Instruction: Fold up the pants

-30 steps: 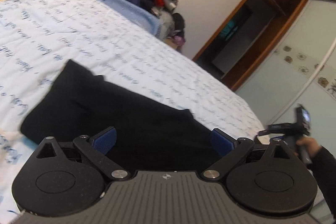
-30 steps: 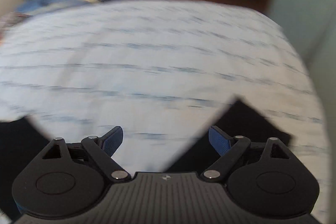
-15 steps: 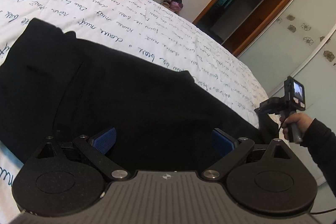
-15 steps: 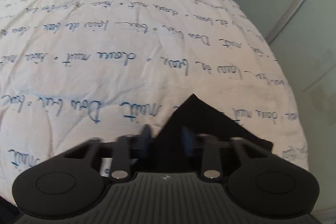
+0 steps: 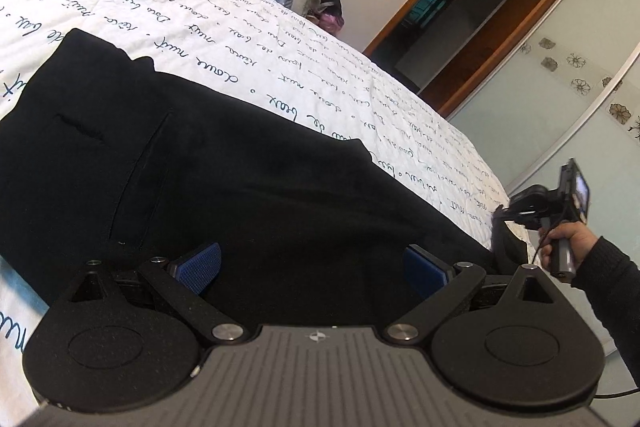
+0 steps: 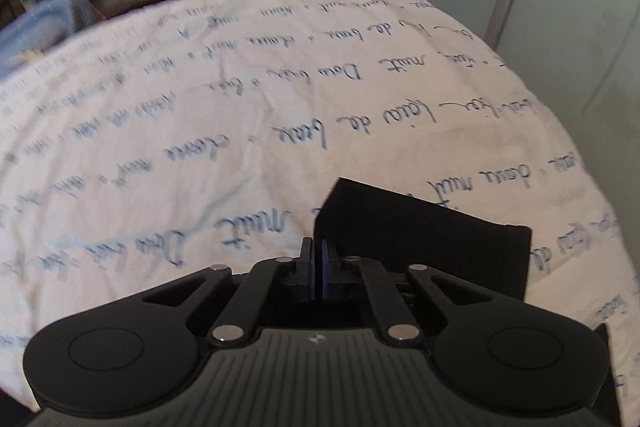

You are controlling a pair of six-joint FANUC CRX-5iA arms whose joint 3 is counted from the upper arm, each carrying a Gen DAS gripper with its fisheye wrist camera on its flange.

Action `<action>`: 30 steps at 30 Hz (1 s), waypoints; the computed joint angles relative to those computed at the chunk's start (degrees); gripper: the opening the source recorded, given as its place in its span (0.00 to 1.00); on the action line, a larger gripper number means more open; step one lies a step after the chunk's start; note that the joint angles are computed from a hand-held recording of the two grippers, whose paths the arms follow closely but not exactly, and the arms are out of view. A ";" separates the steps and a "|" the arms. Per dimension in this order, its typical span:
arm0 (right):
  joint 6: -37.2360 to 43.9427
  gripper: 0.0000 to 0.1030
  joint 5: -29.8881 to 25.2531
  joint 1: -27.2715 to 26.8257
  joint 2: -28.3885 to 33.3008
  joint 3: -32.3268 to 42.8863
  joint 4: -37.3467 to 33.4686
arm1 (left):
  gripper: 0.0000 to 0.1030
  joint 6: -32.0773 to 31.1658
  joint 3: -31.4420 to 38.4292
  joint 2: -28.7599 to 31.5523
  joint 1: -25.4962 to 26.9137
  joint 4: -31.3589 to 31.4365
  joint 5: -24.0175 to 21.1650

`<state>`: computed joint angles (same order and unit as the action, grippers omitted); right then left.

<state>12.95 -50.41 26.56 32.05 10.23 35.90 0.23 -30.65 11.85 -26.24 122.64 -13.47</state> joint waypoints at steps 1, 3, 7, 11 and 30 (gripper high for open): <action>-1.01 0.03 0.85 -0.13 -1.09 -1.03 0.05 | 0.96 0.09 -0.11 -0.11 0.02 -0.01 0.01; -3.19 0.03 3.44 -0.75 -3.58 -3.55 -0.74 | 0.96 -0.30 -0.28 -0.24 -0.05 0.41 0.01; -7.08 0.03 7.97 -1.63 -9.16 -9.87 -0.09 | 0.97 2.58 -0.19 -0.30 0.40 -2.91 0.39; -11.95 0.03 11.03 -2.18 -14.46 -16.59 3.77 | 0.97 1.36 -0.21 -0.58 -0.42 -1.65 1.72; -59.39 0.04 28.16 -4.35 -47.65 -63.35 25.90 | 0.99 25.18 1.98 0.65 4.60 -32.14 1.23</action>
<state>-46.44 -22.25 22.21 -15.59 -53.11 61.80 25.41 -28.67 12.50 -21.64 90.51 -12.24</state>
